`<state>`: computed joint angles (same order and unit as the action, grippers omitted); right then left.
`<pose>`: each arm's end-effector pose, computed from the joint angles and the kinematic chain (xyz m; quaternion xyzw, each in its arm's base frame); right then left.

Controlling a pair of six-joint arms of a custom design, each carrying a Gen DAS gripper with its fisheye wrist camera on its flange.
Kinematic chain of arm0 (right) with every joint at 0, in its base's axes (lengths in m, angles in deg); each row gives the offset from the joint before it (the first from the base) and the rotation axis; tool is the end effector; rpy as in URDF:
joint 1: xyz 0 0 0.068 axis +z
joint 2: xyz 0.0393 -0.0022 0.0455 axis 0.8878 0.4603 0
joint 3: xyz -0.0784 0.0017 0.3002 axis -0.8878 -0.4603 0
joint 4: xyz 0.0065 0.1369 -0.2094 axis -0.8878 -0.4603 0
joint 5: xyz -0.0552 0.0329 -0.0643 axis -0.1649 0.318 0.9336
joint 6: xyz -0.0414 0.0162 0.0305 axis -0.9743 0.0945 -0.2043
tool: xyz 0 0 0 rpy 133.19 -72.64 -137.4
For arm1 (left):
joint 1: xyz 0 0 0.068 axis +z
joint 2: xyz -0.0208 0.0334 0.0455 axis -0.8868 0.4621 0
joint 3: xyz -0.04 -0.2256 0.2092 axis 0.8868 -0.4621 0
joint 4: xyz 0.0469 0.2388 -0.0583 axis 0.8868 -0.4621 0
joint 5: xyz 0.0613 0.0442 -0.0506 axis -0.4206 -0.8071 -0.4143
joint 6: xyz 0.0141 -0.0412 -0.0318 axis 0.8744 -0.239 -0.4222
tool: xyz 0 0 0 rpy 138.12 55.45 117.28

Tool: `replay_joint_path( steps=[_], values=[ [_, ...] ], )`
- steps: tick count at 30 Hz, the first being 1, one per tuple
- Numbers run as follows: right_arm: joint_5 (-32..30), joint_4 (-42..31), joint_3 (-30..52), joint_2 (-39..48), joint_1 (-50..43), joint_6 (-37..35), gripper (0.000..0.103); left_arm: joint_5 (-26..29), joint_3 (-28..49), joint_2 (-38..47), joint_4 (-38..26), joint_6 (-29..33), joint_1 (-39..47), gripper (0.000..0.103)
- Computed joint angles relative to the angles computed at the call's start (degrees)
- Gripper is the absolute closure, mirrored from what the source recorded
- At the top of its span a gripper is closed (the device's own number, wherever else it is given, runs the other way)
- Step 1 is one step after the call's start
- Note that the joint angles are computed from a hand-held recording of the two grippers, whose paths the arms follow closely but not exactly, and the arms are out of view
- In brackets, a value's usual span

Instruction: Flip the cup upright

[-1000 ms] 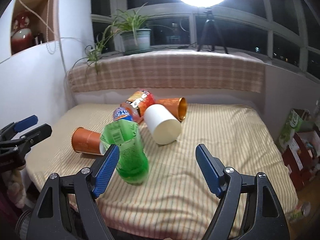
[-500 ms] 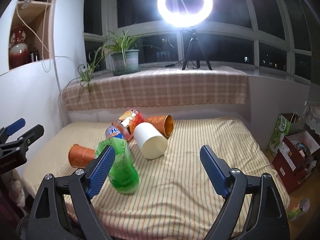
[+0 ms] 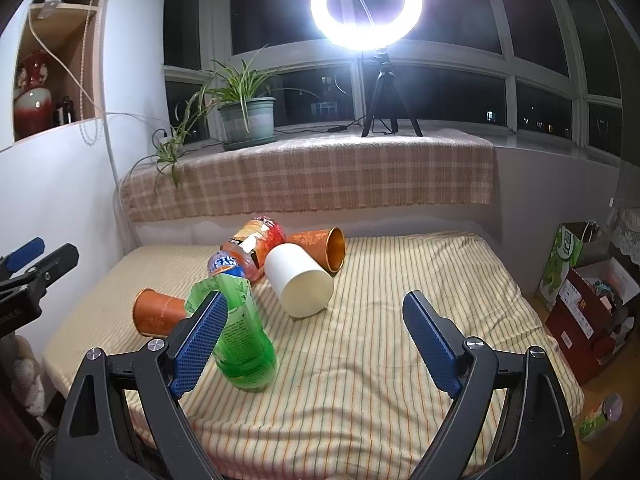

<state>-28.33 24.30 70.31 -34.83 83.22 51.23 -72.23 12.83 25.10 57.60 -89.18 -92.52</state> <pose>0.1394 0.0352 0.2265 0.1190 0.8402 -0.0145 0.5289 0.2012 -0.1094 0.2514 0.1525 0.8043 -0.0880 0.5676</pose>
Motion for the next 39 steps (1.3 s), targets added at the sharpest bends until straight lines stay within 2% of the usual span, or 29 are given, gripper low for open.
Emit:
replay_joint_path(
  steps=[39],
  values=[
    [-1.37, 1.0, -0.21, 2.1, -1.03, 0.85, 0.014, 2.68, -0.36, -0.38, -0.37, 0.49, 3.19, 0.0]
  ],
)
